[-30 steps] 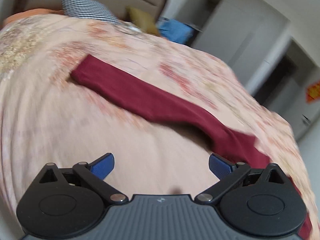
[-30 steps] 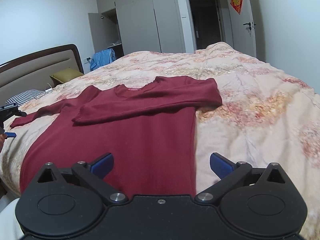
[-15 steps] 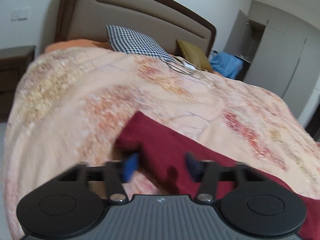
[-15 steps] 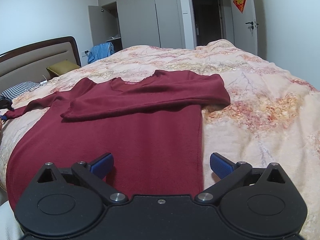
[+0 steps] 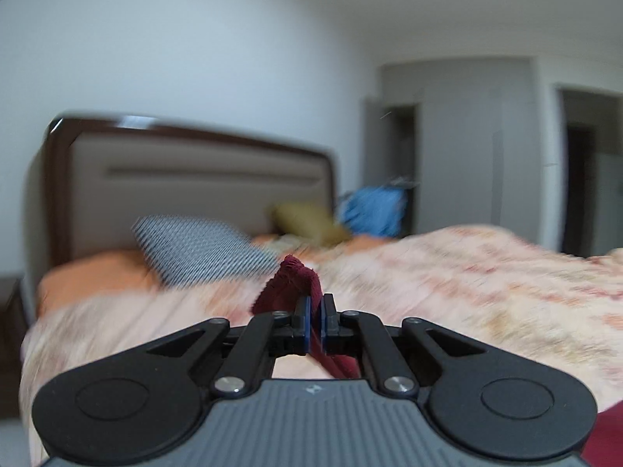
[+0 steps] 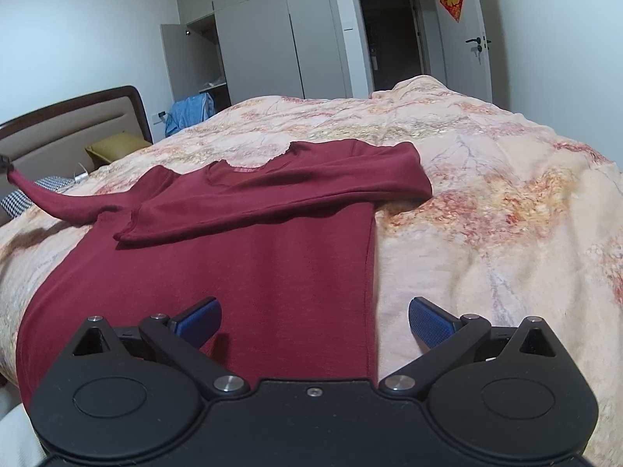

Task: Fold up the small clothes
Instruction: 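Grasp the other sleeve cuff with the left tool and lift it, then fold the held sleeve across the sweater body with the left tool, then release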

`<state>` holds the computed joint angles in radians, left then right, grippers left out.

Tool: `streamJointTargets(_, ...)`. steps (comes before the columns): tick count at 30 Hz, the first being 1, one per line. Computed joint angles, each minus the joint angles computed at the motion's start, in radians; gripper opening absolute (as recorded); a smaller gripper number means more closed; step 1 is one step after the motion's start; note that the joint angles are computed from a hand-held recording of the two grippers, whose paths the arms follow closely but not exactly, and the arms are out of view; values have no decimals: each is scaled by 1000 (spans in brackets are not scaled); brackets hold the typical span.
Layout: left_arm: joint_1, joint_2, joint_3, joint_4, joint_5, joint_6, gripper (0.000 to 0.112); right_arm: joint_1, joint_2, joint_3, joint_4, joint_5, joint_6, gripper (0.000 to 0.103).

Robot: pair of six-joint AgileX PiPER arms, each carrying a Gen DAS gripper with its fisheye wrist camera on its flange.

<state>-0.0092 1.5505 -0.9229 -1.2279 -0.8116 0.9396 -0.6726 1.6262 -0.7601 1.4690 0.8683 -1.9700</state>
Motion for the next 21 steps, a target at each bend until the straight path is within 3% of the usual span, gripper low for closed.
streamJointTargets(3,-102,-53,-8,79,9,-3,5,-13,5,-1,1,23,6,102)
streamJointTargets(7,-275,-58,-106,65,57,140,5,-38,5,0,2,57,1,102)
streamJointTargets(14,-529,115,-414,-194,161,558,5,-127,-6,-9,-9,102,-5,102)
streamJointTargets(21,-661,343,-555,-418,294,769,5,-211,22,-58,-45,109,51,102)
